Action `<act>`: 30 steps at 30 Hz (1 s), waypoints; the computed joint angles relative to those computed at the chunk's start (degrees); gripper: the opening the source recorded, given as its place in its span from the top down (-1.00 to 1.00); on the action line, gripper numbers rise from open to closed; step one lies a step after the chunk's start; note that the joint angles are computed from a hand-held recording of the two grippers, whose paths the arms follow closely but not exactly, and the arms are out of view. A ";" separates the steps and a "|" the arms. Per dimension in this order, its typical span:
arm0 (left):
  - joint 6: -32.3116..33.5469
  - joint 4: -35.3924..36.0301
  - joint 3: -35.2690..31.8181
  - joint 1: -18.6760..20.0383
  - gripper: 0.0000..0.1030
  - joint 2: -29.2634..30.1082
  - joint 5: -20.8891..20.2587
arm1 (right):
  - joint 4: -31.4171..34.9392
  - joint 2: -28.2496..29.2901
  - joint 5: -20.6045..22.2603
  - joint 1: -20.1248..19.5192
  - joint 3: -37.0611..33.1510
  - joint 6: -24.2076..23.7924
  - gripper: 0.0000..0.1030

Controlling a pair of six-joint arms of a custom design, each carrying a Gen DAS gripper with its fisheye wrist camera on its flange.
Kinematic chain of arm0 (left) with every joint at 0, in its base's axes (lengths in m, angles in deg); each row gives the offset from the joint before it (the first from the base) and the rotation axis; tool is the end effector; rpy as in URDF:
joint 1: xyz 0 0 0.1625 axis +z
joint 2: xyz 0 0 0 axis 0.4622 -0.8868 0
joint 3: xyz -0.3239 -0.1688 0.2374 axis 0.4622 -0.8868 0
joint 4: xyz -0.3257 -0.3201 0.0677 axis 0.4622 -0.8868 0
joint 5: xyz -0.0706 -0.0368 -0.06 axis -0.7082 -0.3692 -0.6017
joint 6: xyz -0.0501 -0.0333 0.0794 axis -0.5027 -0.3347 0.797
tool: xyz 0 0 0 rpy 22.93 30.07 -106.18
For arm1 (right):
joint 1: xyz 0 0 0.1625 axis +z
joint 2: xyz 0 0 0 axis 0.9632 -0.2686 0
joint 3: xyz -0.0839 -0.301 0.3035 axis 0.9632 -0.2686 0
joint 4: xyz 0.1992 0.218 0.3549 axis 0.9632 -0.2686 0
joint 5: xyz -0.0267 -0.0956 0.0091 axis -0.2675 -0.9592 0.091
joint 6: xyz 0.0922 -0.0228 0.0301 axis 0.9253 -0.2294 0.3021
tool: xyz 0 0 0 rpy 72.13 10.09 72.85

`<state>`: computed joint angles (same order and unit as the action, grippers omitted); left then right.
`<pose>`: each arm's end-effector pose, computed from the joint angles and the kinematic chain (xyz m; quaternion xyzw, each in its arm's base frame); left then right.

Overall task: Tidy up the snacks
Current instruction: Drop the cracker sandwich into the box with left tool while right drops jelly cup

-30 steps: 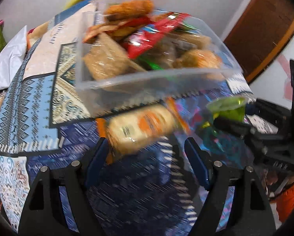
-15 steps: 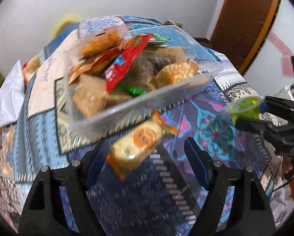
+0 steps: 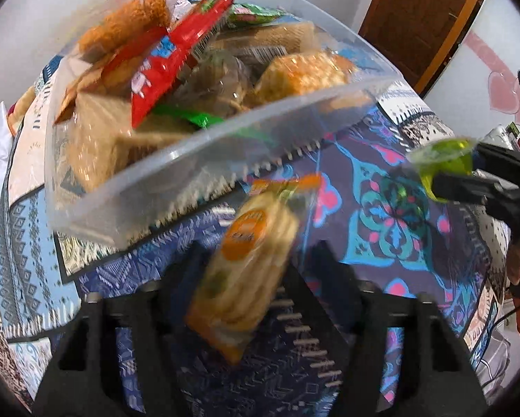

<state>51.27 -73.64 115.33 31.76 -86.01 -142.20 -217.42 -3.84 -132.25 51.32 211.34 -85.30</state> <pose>0.0033 -0.3648 0.3194 0.2353 0.9248 -0.1362 0.2661 0.3556 -0.3369 -0.0116 0.2738 -0.9295 0.1867 0.1621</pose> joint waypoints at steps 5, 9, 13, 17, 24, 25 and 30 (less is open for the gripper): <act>-4.05 0.93 1.84 -2.56 0.32 -3.47 0.09 | -0.06 0.23 -0.22 0.44 -0.36 -0.08 0.12; -7.31 4.32 3.27 -6.29 0.51 -8.24 1.24 | -0.13 -0.22 -0.50 1.02 -0.39 -0.16 0.12; -11.46 10.33 3.43 -10.98 0.52 -13.84 4.37 | -0.20 -0.82 -0.87 1.83 -0.58 0.07 0.12; -14.64 13.55 2.24 -15.26 0.52 -16.96 6.16 | -0.50 -1.13 -1.21 2.66 -1.04 -0.31 0.12; -14.31 6.47 0.31 -17.43 0.52 -13.11 8.74 | -1.77 -0.44 -2.33 3.43 -3.57 -2.07 0.12; -13.55 4.63 0.19 -17.07 0.52 -11.92 8.93 | -1.87 -0.19 -2.55 3.41 -4.24 -2.41 0.12; -8.67 -6.35 -0.89 -13.66 0.52 -4.26 8.84 | -2.46 1.51 -4.23 3.02 -7.86 -4.10 0.12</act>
